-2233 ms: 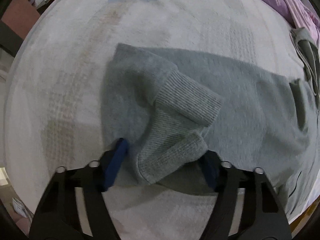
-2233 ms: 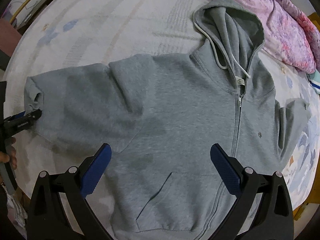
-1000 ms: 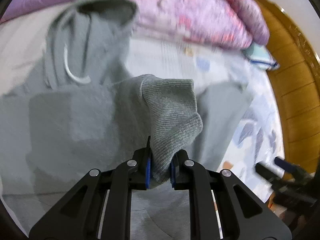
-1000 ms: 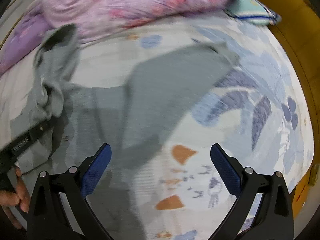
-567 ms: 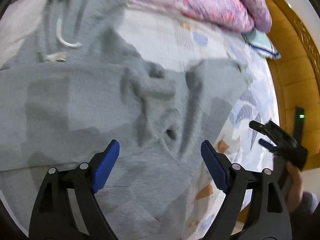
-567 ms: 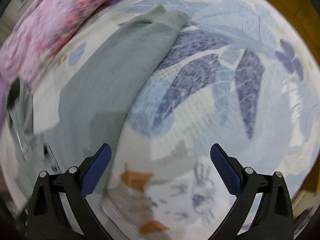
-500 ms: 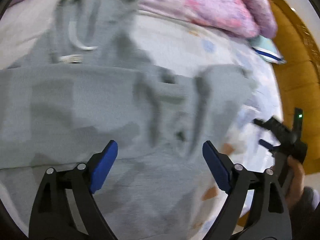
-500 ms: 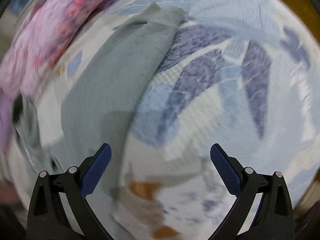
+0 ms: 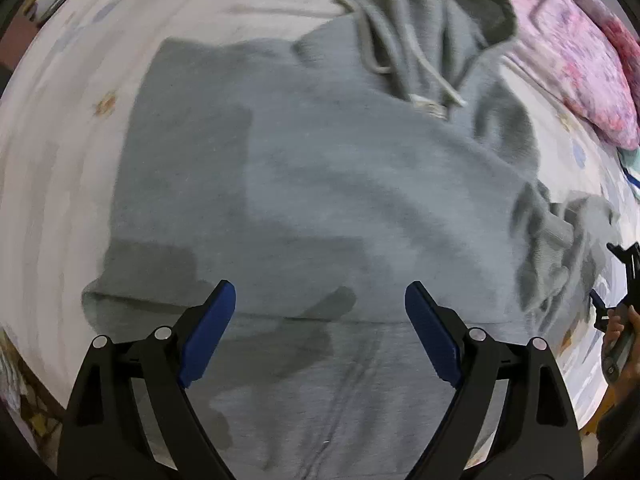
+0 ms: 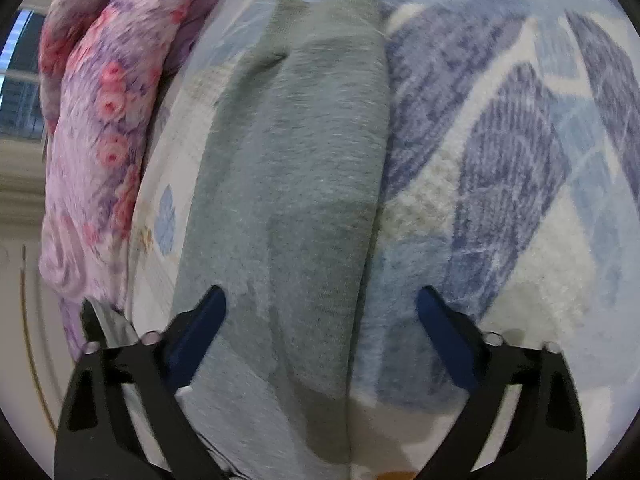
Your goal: Fold large clothes
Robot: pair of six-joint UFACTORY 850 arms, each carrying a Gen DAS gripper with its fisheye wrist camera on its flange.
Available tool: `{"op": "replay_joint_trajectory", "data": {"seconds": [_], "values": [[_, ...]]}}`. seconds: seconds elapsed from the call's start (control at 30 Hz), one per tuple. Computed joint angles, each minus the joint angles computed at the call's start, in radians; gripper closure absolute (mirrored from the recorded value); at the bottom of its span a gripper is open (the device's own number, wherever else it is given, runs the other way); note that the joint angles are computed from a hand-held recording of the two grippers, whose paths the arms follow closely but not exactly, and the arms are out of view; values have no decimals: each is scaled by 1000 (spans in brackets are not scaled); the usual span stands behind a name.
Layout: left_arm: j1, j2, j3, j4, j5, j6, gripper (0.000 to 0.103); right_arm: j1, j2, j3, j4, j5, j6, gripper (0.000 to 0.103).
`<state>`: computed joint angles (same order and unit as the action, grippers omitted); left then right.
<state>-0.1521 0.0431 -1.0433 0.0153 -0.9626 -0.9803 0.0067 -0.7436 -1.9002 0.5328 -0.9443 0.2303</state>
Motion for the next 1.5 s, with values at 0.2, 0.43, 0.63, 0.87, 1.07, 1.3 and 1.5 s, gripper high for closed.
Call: {"op": "replay_joint_trajectory", "data": {"seconds": [0.2,0.43,0.63,0.87,1.07,1.3,1.5], "values": [[44,60,67,-35,21,42,16,-24,-74,-97,138,-151,-101,86],[79,116,100,-56,27,146,16,50,20,-43,-60,-11,-75,98],[136,198,154,-53,17,192,16,233,241,95,-164,165,-350,98],[202,300,198,-29,-38,218,16,501,402,317,-2,128,-596,94],[247,382,240,-35,-94,226,16,640,329,401,-179,14,-405,50],[189,378,227,-41,-65,180,16,543,400,439,-39,-48,-509,33],[54,226,105,-87,39,213,16,384,510,509,-95,24,-400,33]]}}
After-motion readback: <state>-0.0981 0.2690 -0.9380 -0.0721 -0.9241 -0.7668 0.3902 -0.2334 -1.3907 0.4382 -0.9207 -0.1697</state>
